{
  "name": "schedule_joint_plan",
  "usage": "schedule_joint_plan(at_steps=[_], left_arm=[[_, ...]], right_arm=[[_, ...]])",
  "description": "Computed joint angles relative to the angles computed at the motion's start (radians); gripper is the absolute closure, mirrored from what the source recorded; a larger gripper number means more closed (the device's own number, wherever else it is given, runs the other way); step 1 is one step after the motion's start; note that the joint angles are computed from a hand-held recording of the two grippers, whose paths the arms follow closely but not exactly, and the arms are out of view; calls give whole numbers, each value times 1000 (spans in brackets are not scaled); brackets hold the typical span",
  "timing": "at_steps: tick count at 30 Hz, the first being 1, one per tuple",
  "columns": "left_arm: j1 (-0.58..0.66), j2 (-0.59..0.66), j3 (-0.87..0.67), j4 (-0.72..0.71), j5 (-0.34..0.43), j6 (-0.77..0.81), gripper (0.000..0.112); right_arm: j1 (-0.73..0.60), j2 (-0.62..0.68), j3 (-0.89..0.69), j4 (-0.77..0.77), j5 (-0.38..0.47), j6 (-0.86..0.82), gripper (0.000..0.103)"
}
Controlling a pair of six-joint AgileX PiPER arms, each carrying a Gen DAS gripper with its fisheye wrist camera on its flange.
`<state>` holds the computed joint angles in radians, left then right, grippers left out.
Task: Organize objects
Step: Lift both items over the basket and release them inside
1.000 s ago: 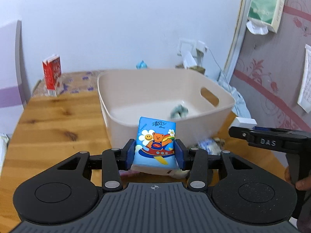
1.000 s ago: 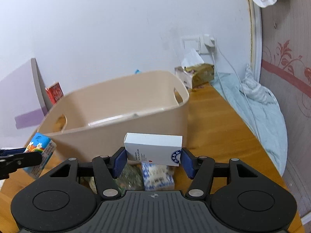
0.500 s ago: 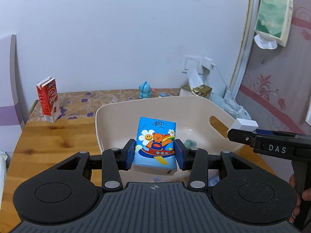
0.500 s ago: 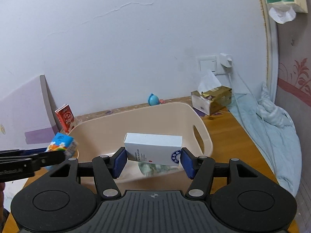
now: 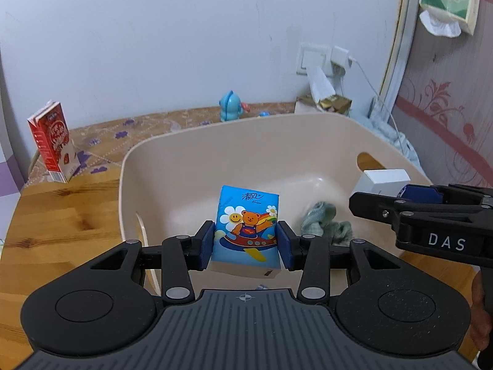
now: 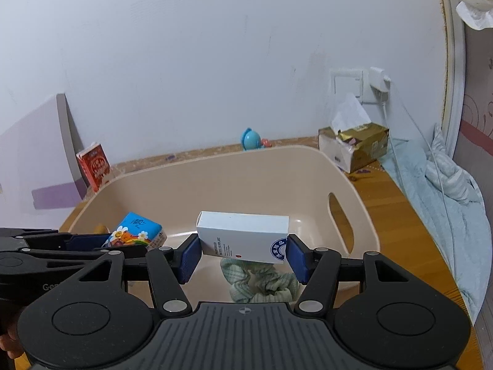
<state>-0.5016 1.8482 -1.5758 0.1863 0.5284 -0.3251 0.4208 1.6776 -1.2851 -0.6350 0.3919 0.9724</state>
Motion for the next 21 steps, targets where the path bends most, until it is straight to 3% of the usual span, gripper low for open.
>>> schedule_joint_plan(at_steps=[4, 8, 12, 14, 21], left_arm=[[-4, 4, 1, 14, 8, -1, 66], [-26, -32, 41, 137, -1, -108, 43], [-34, -88, 93, 184, -19, -159, 38], [-36, -126, 128, 209, -33, -182, 35], [-38, -275, 281, 261, -88, -224, 26]], right_arm=[[5, 5, 4, -4, 0, 2, 37], [23, -17, 23, -66, 0, 55, 17], [67, -73, 72, -214, 18, 201, 2], [86, -102, 96, -279, 35, 267, 0], [110, -174, 143, -229, 73, 251, 0]])
